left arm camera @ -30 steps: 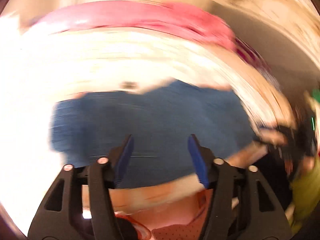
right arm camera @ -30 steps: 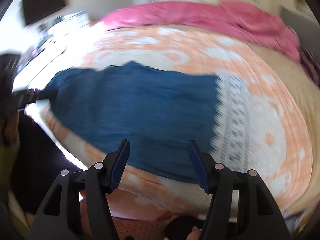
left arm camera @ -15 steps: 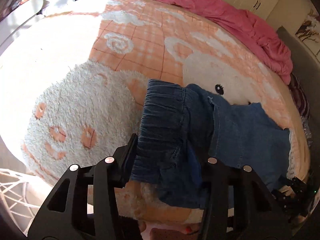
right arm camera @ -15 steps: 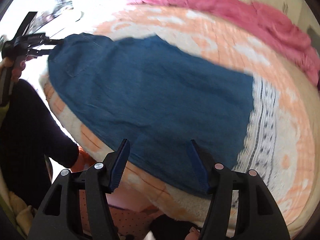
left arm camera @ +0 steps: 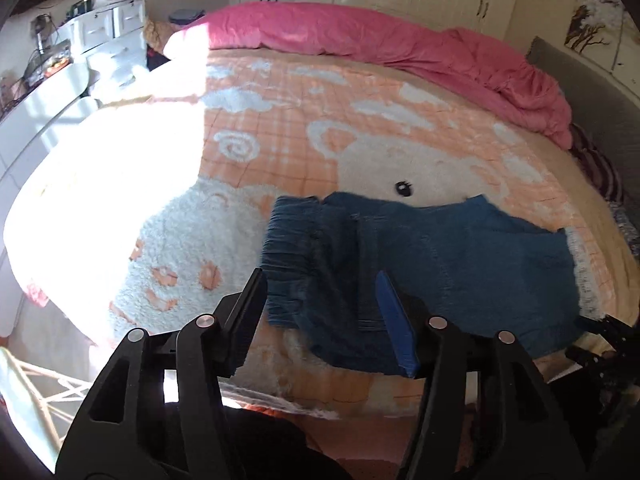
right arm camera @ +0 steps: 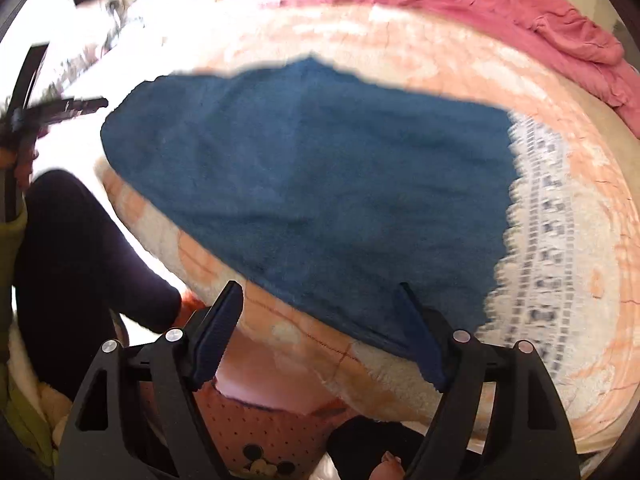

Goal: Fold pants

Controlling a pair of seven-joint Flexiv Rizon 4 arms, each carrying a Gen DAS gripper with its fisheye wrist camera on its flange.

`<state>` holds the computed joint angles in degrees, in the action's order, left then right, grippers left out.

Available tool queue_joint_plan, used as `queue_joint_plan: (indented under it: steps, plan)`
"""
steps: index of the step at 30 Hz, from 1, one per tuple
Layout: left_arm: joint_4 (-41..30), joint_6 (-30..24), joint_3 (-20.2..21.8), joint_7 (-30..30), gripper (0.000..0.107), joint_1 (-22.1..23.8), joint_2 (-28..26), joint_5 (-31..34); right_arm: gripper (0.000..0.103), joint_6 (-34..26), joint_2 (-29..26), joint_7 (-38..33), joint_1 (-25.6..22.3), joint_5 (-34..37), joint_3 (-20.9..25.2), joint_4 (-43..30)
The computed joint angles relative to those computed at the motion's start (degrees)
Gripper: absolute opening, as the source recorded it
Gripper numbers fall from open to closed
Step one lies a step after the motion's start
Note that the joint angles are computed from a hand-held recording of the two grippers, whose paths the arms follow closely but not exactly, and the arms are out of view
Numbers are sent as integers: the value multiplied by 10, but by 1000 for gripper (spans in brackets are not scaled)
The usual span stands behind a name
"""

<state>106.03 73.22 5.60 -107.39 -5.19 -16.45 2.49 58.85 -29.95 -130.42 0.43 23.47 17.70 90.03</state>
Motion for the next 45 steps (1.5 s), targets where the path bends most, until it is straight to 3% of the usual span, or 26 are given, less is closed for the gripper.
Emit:
queue_joint_plan:
  steps: [3, 6, 11, 15, 20, 28, 33, 37, 38, 40, 41, 45]
  plan:
    - [-25, 35, -34, 59, 60, 7, -11, -13, 76, -12, 0, 0, -36, 66, 21, -43]
    - [-84, 22, -83, 147, 60, 16, -54, -61, 76, 10, -6, 42, -19, 55, -10, -79]
    - [-232, -62, -87, 216, 60, -18, -150, -85, 76, -9, -46, 95, -18, 20, -30, -189]
    - [-346, -122, -100, 254, 61, -25, -230, -113, 78, -66, -111, 127, -31, 13, -23, -297]
    - [-415, -171, -106, 281, 64, -15, -296, -148, 77, -90, -175, 198, -32, -17, -47, -333]
    - [-498, -215, -131, 341, 64, 4, -369, -196, 77, -133, -203, 222, -56, 1, -19, -371]
    - [-566, -293, -96, 306, 66, -13, -407, -177, 77, -183, -233, 245, -53, 5, -23, -424]
    - [-590, -303, -102, 318, 65, -18, -428, -167, 77, -222, -257, 268, -52, 9, -24, -460]
    - [-596, -304, -100, 316, 61, -20, -432, -165, 77, -224, -259, 270, -50, 9, -26, -464]
    - [-590, -289, -115, 325, 30, -16, -432, -174, 77, -228, -263, 274, -48, 9, -28, -470]
    - [-577, -278, -135, 336, 7, -7, -428, -193, 77, -228, -263, 276, -46, 8, -30, -470]
    - [-533, -205, -134, 310, 6, -4, -408, -217, 77, -214, -253, 264, -44, 4, -32, -448]
